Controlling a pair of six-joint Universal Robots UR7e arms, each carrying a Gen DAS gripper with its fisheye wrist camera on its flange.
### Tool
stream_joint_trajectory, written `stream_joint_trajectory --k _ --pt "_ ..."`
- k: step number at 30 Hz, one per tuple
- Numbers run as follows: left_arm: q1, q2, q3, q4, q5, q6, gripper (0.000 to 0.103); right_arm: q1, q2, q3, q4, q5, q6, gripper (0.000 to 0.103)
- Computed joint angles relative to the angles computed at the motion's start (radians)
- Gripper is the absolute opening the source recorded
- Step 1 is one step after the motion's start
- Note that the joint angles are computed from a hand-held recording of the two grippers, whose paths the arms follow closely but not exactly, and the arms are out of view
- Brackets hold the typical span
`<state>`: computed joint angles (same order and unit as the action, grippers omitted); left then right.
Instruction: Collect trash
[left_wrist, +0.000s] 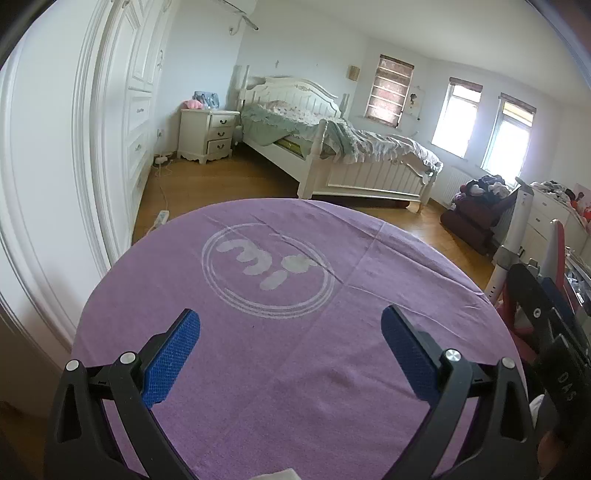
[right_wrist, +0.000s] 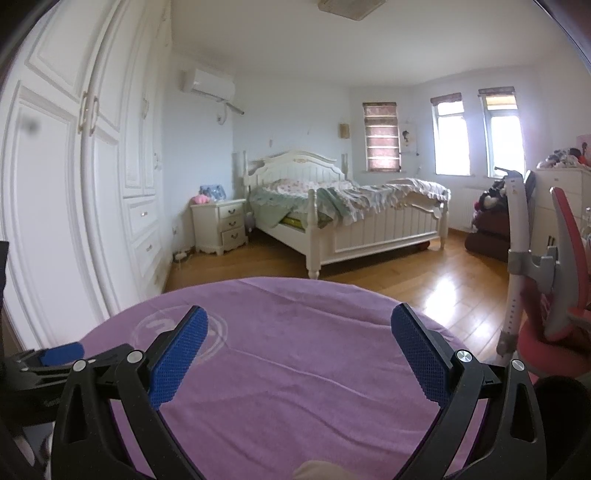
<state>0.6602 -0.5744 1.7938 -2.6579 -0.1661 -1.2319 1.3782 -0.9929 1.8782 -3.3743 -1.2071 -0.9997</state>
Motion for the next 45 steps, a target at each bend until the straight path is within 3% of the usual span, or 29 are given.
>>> stream_joint_trajectory --k 6,45 --pt "0.005 -0.014 -0.014 0.105 -0.008 -0.074 0.098 0.005 0.003 -0.004 0.003 -0.007 0.006 0.098" --pt "0.012 -0.027 -0.001 0.125 -0.022 -0.098 0.098 0.013 0.006 0.002 -0.013 -0.005 0.037 0.098"
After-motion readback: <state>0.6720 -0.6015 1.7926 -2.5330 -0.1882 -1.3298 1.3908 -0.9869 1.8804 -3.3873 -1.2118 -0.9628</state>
